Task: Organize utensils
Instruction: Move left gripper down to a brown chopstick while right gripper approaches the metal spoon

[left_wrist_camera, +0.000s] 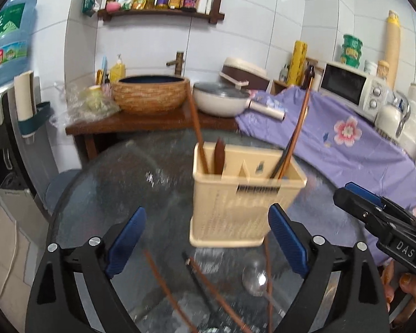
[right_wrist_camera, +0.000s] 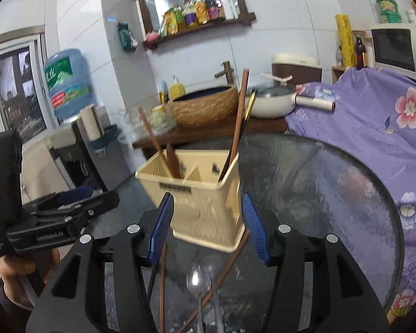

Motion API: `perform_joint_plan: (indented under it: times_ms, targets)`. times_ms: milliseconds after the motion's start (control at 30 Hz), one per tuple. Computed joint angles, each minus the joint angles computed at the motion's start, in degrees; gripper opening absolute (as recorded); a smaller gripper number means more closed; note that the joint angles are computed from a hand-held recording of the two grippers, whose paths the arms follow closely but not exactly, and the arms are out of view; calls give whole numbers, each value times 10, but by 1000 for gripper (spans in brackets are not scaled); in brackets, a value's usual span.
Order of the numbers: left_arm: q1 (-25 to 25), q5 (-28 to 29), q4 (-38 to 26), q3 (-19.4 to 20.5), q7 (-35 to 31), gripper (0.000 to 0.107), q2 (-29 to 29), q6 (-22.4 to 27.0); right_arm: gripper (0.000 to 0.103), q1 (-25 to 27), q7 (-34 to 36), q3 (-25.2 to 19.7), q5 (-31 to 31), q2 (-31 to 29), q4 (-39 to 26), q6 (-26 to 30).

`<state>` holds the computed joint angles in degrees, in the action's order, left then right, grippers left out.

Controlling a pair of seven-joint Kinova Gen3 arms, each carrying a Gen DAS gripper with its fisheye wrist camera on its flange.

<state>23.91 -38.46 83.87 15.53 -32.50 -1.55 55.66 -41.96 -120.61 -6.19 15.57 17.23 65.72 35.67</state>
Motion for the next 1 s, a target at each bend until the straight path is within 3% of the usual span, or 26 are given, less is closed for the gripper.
perform_joint_plan:
  times_ms: [233, 433, 700, 1000]
  targets:
    - [-26, 80, 62, -15, -10, 88, -20, -14, 53, 8, 33, -18, -31, 11, 19, 48]
    - [-42, 96, 90, -12, -7, 86, -18, -13, 53, 0, 41, -15, -35, 26, 22, 70]
    - [-54, 143, 108, -31, -37, 69, -4, -8, 52, -9, 73, -10, -33, 63, -18, 128]
    - [-57, 155, 107, -43, -58, 56, 13, 6, 52, 6, 161, -34, -87, 81, -39, 133]
